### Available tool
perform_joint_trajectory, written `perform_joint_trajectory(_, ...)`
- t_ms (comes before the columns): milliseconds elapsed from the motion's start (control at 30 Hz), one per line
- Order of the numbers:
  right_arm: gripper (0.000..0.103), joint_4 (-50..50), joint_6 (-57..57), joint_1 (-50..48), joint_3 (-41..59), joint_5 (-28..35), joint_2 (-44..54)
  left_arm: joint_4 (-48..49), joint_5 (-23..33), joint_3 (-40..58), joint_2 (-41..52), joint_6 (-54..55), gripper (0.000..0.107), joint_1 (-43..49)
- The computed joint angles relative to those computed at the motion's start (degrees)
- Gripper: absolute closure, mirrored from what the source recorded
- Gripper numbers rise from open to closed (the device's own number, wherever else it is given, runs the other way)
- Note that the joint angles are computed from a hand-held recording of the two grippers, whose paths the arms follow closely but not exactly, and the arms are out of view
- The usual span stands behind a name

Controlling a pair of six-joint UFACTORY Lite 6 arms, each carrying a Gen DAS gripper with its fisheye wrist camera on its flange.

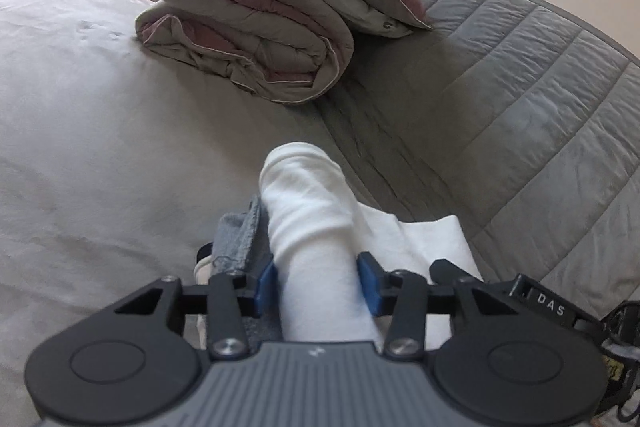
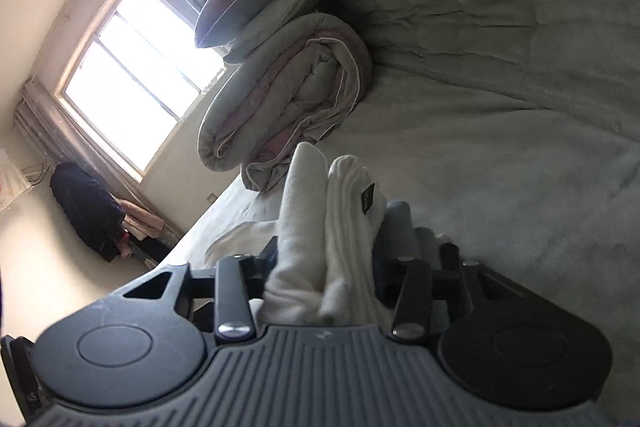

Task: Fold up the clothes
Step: 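Lower the folded shirt onto the clothes stack and open both grippers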

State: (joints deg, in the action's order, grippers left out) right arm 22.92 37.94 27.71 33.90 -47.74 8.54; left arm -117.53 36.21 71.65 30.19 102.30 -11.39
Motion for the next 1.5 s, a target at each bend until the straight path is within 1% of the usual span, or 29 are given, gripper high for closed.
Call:
perform_joint_trajectory(67, 0.048, -0.5, 1.2, 0.2, -1.5, -3.3, 0.7, 1.0, 0.4, 0.0, -0.4, 0.0, 0.060, 0.3)
perform_joint_trajectory(133, 0.047, 0.8, -0.5, 0.6, -2.4, -2.4, -1.7, 3.3, -0.1, 0.4, -1.3, -1.0, 0.059, 0.4)
perform_joint_trajectory(200, 0.047, 6.5, -8.0, 2.2, -2.0, -0.5, -4.9, 1.5, -2.6, -0.5, -3.4, 2.0, 0.059, -0.3)
perform_joint_trajectory(233, 0.047, 10.9, -13.5, 3.8, -2.2, -0.5, -7.0, -1.4, -3.4, -1.6, -4.8, 5.6, 0.059, -0.7)
perform_joint_trajectory(333, 0.047, 18.0, -24.8, 6.9, -2.1, -2.3, -10.6, -12.0, -4.2, -4.6, -8.2, 17.5, 0.058, -2.0)
perform_joint_trajectory(400, 0.055, 20.9, -30.4, 8.8, -1.5, -3.8, -12.0, -18.6, -3.0, -6.0, -9.5, 24.7, 0.059, -3.1)
perform_joint_trajectory(433, 0.063, 21.6, -32.7, 9.6, -0.7, -4.1, -11.9, -19.1, -2.6, -5.7, -9.1, 25.5, 0.059, -3.6)
perform_joint_trajectory(467, 0.066, 22.3, -34.8, 10.2, 0.5, -4.0, -11.0, -18.7, -2.3, -5.3, -8.6, 25.5, 0.059, -4.0)
perform_joint_trajectory(633, 0.068, 25.8, -41.5, 11.3, 6.0, -3.5, -3.0, -17.0, -0.9, -4.0, -5.1, 26.4, 0.060, -5.6)
perform_joint_trajectory(733, 0.072, 28.3, -41.4, 11.7, 6.7, -5.6, 2.7, -21.1, 4.5, -7.6, -2.7, 32.9, 0.059, -5.2)
perform_joint_trajectory(833, 0.073, 24.6, -34.4, 11.4, 5.0, -8.8, 6.6, -24.6, 10.7, -11.4, -1.0, 40.3, 0.059, -4.8)
perform_joint_trajectory(867, 0.073, 24.1, -33.2, 11.7, 4.7, -10.5, 7.6, -26.3, 11.5, -12.3, -1.0, 43.0, 0.059, -5.2)
perform_joint_trajectory(900, 0.073, 24.6, -33.8, 12.0, 5.2, -10.8, 8.0, -27.9, 12.3, -13.1, -1.1, 45.5, 0.059, -5.6)
perform_joint_trajectory(967, 0.072, 26.0, -35.4, 12.7, 6.0, -11.0, 8.3, -28.7, 11.0, -12.7, -1.6, 45.9, 0.059, -6.2)
perform_joint_trajectory(1033, 0.071, 26.3, -36.3, 12.8, 5.6, -10.5, 6.8, -27.9, 8.0, -12.1, -3.2, 43.9, 0.058, -6.5)
perform_joint_trajectory(1100, 0.068, 26.5, -36.6, 12.7, 5.9, -9.4, 5.1, -26.8, 5.4, -12.5, -5.4, 41.0, 0.056, -6.7)
perform_joint_trajectory(1133, 0.065, 27.7, -37.6, 13.1, 5.8, -8.3, 3.3, -26.0, 4.1, -12.7, -6.7, 39.1, 0.055, -6.8)
perform_joint_trajectory(1200, 0.064, 31.4, -40.4, 14.9, 4.9, -7.3, -0.3, -23.1, 1.4, -13.9, -10.0, 33.7, 0.052, -6.8)
perform_joint_trajectory(1300, 0.063, 38.1, -46.3, 18.4, 5.0, -6.8, -4.9, -19.9, -2.2, -17.4, -16.4, 29.3, 0.051, -7.2)
perform_joint_trajectory(1367, 0.061, 44.6, -51.5, 22.3, 5.6, -8.0, -7.8, -17.3, -5.5, -20.0, -21.3, 26.7, 0.050, -7.4)
perform_joint_trajectory(1400, 0.057, 47.5, -53.8, 24.0, 6.2, -8.5, -8.6, -15.6, -7.3, -21.2, -23.8, 25.0, 0.050, -7.5)
perform_joint_trajectory(1433, 0.054, 50.7, -55.8, 25.9, 6.6, -9.5, -9.4, -12.9, -9.0, -22.5, -26.5, 21.8, 0.049, -7.4)
perform_joint_trajectory(1500, 0.054, 56.2, -58.5, 29.9, 7.6, -11.8, -10.8, -5.4, -12.3, -25.0, -32.1, 13.2, 0.049, -6.9)
